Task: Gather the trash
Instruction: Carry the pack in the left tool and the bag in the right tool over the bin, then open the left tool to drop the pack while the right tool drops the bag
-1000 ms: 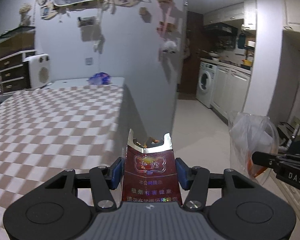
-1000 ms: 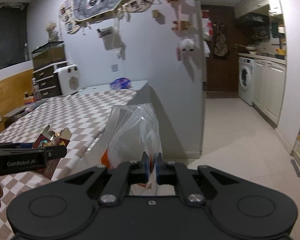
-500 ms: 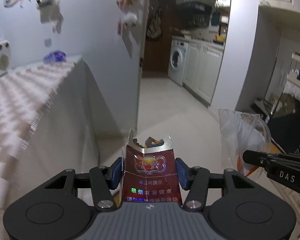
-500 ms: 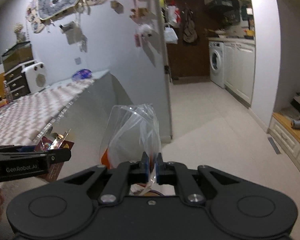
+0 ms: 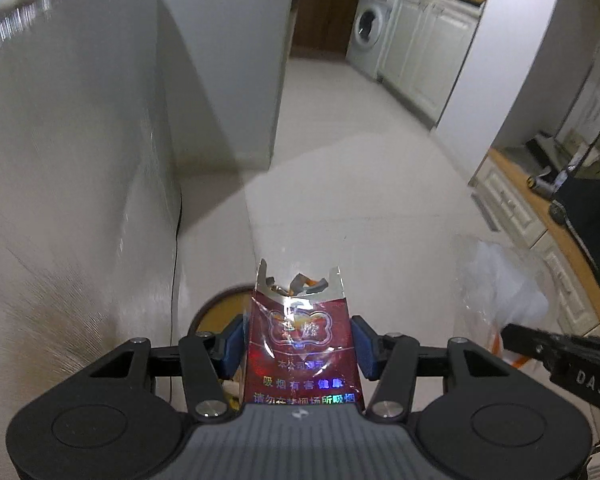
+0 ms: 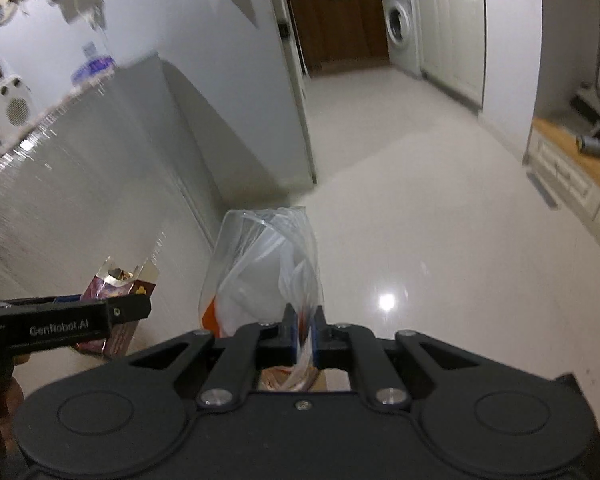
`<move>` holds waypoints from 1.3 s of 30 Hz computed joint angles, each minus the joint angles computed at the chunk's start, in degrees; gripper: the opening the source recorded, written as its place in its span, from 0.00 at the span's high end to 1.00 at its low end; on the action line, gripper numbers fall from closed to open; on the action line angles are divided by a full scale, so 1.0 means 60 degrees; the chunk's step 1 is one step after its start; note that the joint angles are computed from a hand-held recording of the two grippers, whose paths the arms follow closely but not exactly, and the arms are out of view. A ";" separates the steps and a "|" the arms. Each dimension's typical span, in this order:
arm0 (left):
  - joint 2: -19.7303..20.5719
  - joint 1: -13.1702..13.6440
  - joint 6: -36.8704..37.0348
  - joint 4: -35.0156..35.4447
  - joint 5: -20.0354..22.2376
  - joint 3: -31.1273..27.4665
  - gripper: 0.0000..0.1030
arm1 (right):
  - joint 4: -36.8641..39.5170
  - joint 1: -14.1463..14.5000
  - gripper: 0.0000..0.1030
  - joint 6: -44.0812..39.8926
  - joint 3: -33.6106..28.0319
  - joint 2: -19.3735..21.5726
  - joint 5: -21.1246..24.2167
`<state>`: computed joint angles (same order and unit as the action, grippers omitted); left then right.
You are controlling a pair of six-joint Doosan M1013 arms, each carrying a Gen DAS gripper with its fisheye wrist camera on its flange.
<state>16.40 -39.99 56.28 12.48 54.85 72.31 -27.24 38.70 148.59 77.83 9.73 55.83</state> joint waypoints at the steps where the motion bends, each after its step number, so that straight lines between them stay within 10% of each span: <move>1: 0.0098 0.0079 0.0016 -0.0133 -0.0015 0.0037 0.47 | 0.0162 -0.0068 0.94 -0.0025 0.0055 0.0081 -0.0028; 30: 0.2143 0.1552 0.0647 -0.2875 -0.0393 0.0425 0.34 | 0.4113 -0.1200 0.94 -0.2284 -0.1723 0.3330 0.0043; 39: 0.2340 0.1315 0.1011 -0.1823 0.1323 0.0176 0.21 | 0.4519 -0.1251 0.93 -0.2800 -0.2279 0.3862 0.0366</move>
